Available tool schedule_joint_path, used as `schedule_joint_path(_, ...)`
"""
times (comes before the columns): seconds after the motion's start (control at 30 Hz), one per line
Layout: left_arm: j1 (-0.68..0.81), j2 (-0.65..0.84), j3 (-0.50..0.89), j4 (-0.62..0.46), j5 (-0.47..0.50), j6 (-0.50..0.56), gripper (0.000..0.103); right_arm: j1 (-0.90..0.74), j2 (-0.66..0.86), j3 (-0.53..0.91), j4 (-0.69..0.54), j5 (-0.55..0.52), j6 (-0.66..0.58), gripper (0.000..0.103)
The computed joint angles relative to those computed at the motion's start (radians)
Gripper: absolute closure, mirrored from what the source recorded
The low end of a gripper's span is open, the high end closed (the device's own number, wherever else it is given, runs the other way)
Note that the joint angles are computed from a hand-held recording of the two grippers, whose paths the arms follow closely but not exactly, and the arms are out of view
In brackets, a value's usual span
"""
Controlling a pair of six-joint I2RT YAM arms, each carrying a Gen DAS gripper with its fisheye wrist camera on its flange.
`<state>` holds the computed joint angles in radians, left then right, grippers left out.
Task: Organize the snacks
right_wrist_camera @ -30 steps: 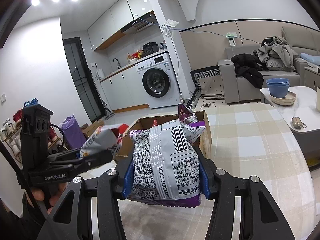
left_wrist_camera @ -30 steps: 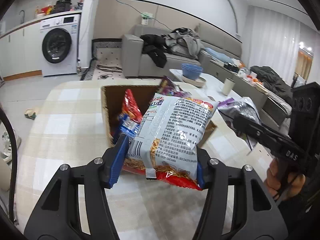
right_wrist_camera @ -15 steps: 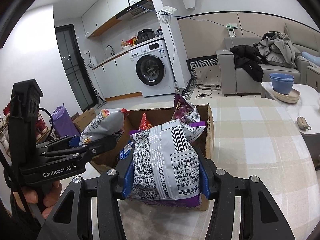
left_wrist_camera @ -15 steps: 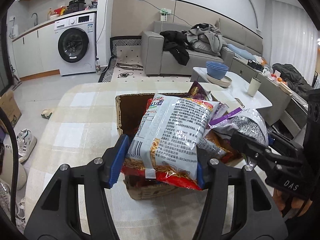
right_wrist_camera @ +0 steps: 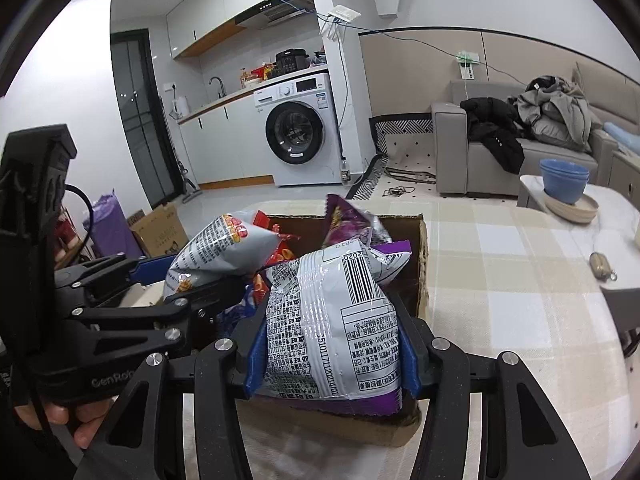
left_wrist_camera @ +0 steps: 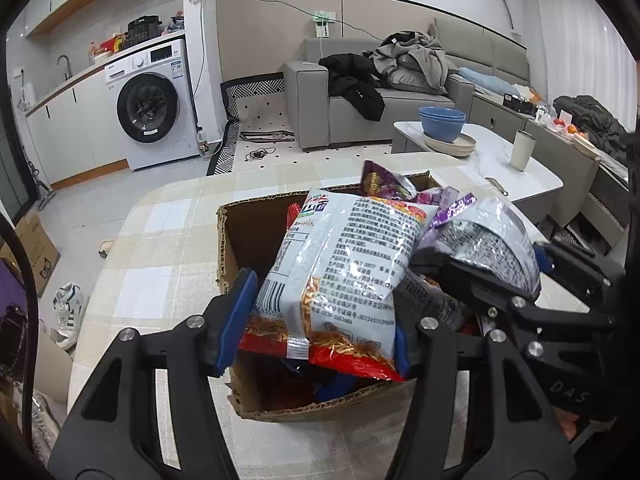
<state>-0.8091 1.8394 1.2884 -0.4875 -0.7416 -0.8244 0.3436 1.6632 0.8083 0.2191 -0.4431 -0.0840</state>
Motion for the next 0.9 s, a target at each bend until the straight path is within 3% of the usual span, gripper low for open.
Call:
schedule_joint_path(0.2, 0.029, 0.026, 0.008, 0.024, 0.042, 0.016, 0.047, -0.007, 0.052, 0.053, -0.002, 0.0, -0.018, 0.05)
schedule_joint_path(0.27, 0.057, 0.022, -0.012, 0.065, 0.122, 0.015, 0.048, -0.018, 0.074, 0.076, -0.008, -0.023, -0.019, 0.05)
schedule_joint_path(0.6, 0.055, 0.053, -0.005, 0.076, 0.099, 0.047, 0.051, -0.024, 0.113, 0.109, -0.01, -0.053, -0.093, 0.045)
schedule_joint_path(0.73, 0.056, 0.014, -0.057, 0.128, 0.13, 0.055, 0.048, -0.029, 0.085, 0.107, -0.073, -0.086, -0.136, 0.03)
schedule_joint_path(0.77, 0.058, -0.003, -0.08, 0.155, 0.142, 0.056, 0.045, -0.037, 0.073, 0.101, -0.078, -0.099, -0.134, 0.022)
schedule_joint_path(0.83, 0.057, -0.036, -0.118, 0.196, 0.16, 0.054, 0.037, -0.059, 0.039, 0.064, -0.047, -0.128, -0.124, 0.011)
schedule_joint_path(0.87, 0.052, -0.048, -0.126, 0.2, 0.156, 0.05, 0.025, -0.068, 0.024, 0.045, -0.029, -0.137, -0.118, 0.004)
schedule_joint_path(0.9, 0.045, -0.064, -0.14, 0.204, 0.145, 0.049, 0.02, -0.08, 0.008, 0.028, -0.015, -0.148, -0.113, 0.002)
